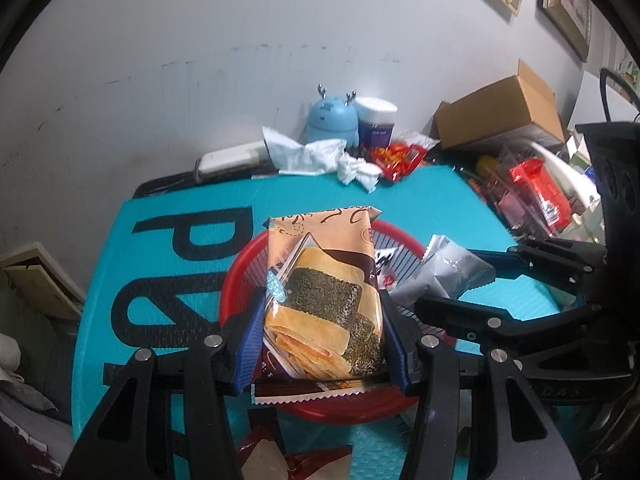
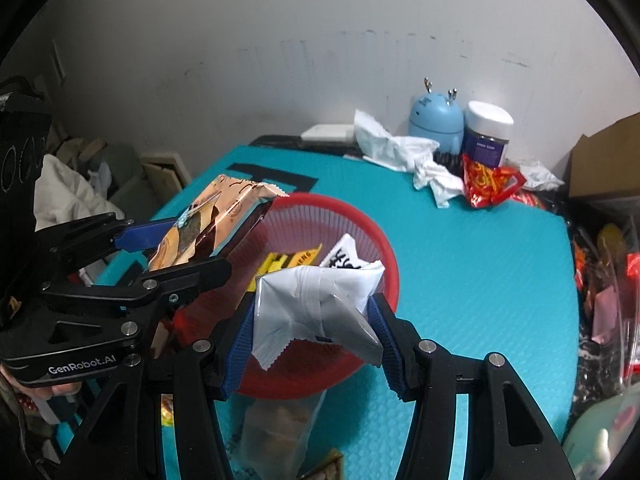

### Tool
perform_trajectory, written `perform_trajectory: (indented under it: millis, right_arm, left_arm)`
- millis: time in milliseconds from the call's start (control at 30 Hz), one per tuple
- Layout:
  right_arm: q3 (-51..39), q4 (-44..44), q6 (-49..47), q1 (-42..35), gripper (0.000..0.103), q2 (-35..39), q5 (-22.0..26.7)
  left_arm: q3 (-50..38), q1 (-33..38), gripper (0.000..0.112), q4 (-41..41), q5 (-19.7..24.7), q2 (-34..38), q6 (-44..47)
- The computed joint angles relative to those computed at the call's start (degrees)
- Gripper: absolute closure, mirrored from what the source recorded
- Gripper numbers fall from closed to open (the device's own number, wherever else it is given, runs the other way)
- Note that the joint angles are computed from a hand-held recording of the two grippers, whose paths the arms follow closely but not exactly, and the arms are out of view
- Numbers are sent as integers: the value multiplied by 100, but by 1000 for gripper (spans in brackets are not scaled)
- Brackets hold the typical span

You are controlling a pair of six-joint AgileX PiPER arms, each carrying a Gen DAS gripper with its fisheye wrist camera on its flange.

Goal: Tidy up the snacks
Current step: 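Open both tools to drop the packets into the red basket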

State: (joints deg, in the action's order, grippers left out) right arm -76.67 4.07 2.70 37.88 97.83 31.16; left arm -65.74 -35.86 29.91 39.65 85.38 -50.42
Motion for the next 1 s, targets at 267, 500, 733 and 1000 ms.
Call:
perform_trajectory:
  millis: [267,500,733,1000]
  right_arm:
    - [-67,-130,-1,58,46,177,40]
    - [-121,-432,199,135,40,241,158]
    - [-134,-498,287,124,35,107,250]
    - [-197,-856,624,247,35,-168,303]
  left_arm:
    - [103,135,61,-285,-59,94,146]
    - [50,231,60,-694,-30,150,499]
    - [-144,129,60,-349,401,102,125]
    - [-349,-76,60,43,860,-209,-202]
